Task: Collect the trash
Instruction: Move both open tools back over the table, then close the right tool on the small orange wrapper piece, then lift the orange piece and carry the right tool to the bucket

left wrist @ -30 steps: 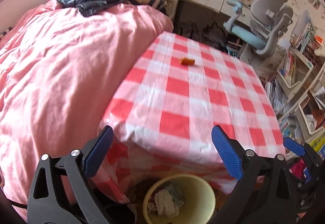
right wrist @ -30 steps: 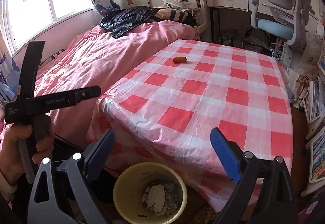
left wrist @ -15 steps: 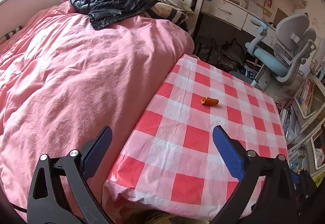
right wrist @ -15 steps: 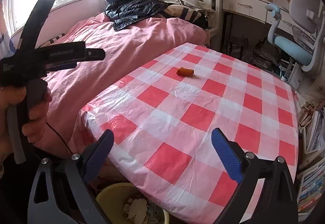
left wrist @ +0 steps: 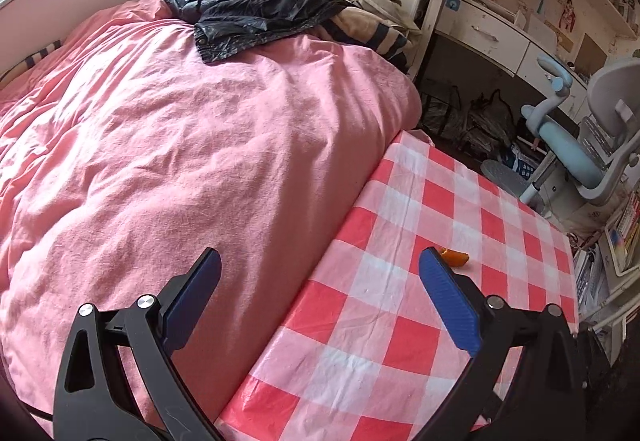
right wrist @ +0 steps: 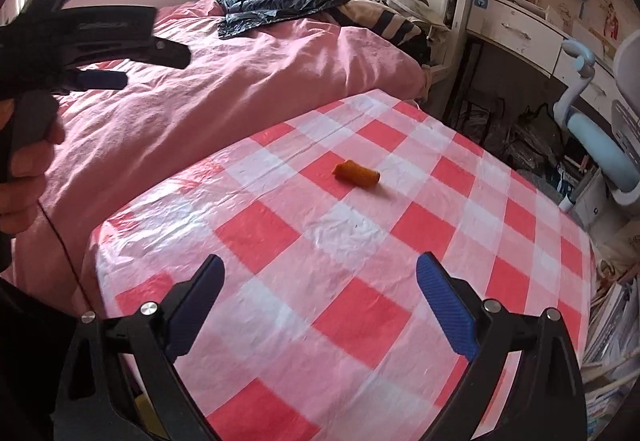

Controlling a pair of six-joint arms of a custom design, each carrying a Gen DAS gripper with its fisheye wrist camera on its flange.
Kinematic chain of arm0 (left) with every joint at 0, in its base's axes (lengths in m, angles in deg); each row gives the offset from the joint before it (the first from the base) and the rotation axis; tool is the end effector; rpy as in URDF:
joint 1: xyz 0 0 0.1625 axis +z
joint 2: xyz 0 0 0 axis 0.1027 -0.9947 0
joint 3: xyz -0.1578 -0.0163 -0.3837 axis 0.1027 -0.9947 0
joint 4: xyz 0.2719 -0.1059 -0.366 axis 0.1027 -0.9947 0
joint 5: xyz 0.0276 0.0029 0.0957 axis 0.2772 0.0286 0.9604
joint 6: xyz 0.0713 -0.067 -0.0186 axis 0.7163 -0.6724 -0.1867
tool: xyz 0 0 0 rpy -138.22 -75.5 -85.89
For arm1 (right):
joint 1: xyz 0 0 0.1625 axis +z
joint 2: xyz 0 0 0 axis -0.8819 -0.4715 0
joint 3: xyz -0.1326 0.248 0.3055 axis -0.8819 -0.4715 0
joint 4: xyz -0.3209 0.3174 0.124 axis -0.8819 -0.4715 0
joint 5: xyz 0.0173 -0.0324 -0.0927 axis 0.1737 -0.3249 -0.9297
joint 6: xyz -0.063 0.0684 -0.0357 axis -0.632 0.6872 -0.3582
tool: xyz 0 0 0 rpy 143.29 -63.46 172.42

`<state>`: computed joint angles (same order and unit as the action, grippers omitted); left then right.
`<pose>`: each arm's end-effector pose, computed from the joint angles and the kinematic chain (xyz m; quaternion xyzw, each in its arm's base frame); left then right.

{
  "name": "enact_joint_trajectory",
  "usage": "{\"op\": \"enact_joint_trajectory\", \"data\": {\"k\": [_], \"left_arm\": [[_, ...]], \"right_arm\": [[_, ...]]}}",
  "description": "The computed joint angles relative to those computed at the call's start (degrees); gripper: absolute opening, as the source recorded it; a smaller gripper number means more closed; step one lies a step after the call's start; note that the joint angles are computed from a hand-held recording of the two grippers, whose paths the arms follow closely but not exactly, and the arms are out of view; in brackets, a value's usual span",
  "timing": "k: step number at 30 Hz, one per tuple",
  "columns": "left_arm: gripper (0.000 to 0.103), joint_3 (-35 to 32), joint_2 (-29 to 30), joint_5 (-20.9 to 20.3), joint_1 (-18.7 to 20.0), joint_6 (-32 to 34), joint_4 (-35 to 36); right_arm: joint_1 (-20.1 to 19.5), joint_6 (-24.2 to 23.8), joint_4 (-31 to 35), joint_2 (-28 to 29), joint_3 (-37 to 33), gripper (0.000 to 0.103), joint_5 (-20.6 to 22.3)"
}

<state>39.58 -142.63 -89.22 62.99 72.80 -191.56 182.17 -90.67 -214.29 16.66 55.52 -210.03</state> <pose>-0.0450 -0.6742 0.4033 0.0711 0.8789 -0.3699 0.2926 0.4240 -0.5973 -0.0096 0.3117 -0.8457 0.2678 0.3404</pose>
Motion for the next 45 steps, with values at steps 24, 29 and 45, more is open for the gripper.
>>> {"op": "enact_joint_trajectory", "data": {"k": [24, 29, 45], "left_arm": [[0.096, -2.82, -0.83, -5.64, 1.68, -4.49, 6.61], [0.096, -2.15, -1.05, -5.12, 1.15, -3.17, 6.35], [0.095, 3.87, -2.63, -3.10, -3.26, 11.33, -2.93]], "right_arm": [[-6.31, 6.87, 23.97, 6.48, -17.70, 0.046, 4.83], [-4.99, 10.37, 18.13, 1.09, -8.64, 0.046, 8.94], [4.32, 17.10, 11.24, -8.02, 10.95, 0.046, 13.92]]}}
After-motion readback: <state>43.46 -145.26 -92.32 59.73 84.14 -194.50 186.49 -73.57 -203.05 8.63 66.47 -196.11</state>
